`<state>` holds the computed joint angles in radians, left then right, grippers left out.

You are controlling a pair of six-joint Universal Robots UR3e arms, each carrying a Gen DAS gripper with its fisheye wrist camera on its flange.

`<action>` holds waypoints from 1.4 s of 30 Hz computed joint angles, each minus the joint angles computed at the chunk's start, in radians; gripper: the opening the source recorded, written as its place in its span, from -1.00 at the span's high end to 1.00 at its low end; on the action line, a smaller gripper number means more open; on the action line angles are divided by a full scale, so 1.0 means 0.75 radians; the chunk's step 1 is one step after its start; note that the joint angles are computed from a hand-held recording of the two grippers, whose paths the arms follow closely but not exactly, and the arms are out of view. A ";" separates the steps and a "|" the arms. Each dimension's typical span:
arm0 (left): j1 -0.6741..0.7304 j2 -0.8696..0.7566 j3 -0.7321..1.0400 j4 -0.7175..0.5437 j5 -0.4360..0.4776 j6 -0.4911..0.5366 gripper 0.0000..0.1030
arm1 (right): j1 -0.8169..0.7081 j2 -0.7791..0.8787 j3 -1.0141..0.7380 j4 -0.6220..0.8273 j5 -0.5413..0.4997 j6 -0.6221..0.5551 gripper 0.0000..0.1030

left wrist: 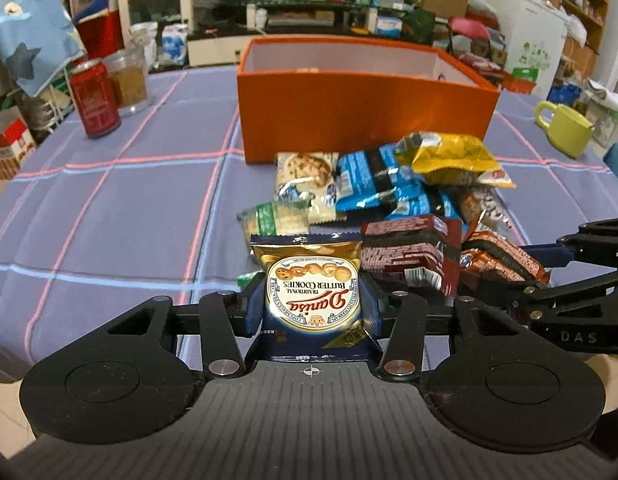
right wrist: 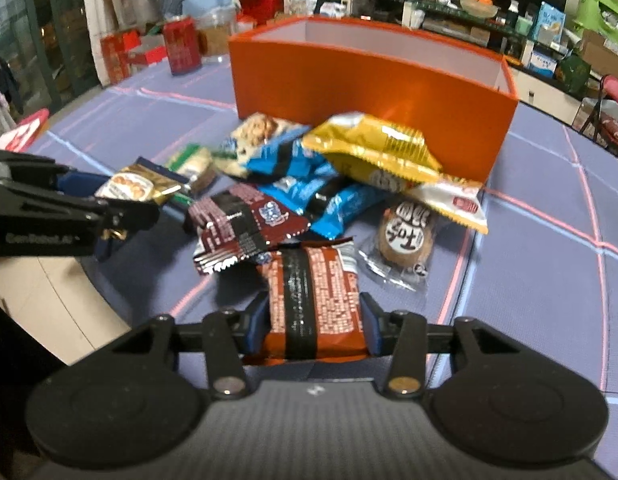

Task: Organize snacks
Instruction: 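Drop Danisa packet into orange box with left tool while right tool drops wafer bar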

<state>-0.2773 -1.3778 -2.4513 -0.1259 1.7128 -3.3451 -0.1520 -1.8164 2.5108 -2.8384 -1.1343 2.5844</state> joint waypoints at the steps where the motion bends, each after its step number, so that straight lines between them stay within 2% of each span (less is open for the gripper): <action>1: -0.007 0.003 0.003 0.004 0.006 0.003 0.60 | -0.013 -0.036 0.016 0.001 0.008 0.017 0.10; 4: -0.019 0.012 0.013 0.005 0.017 0.003 0.60 | -0.062 -0.148 0.058 0.042 0.033 0.036 0.10; 7: -0.040 -0.009 0.036 0.005 0.051 -0.007 0.60 | -0.078 -0.212 0.101 0.007 0.000 0.061 0.10; 22: -0.102 -0.117 0.159 -0.051 0.220 -0.058 0.61 | -0.074 -0.202 0.090 -0.080 -0.030 0.100 0.09; 31: -0.082 -0.131 0.157 -0.053 0.193 -0.068 0.62 | -0.048 -0.193 0.086 -0.117 -0.037 0.136 0.09; 35: -0.069 -0.061 0.181 -0.079 0.159 -0.051 0.62 | -0.073 -0.256 0.068 -0.051 0.016 0.138 0.10; 38: -0.029 -0.041 0.269 -0.109 0.120 -0.004 0.62 | -0.108 -0.267 -0.003 -0.021 0.078 0.183 0.10; 42: 0.048 -0.216 0.560 -0.134 0.045 0.025 0.62 | -0.075 -0.023 -0.239 -0.171 0.065 0.346 0.09</action>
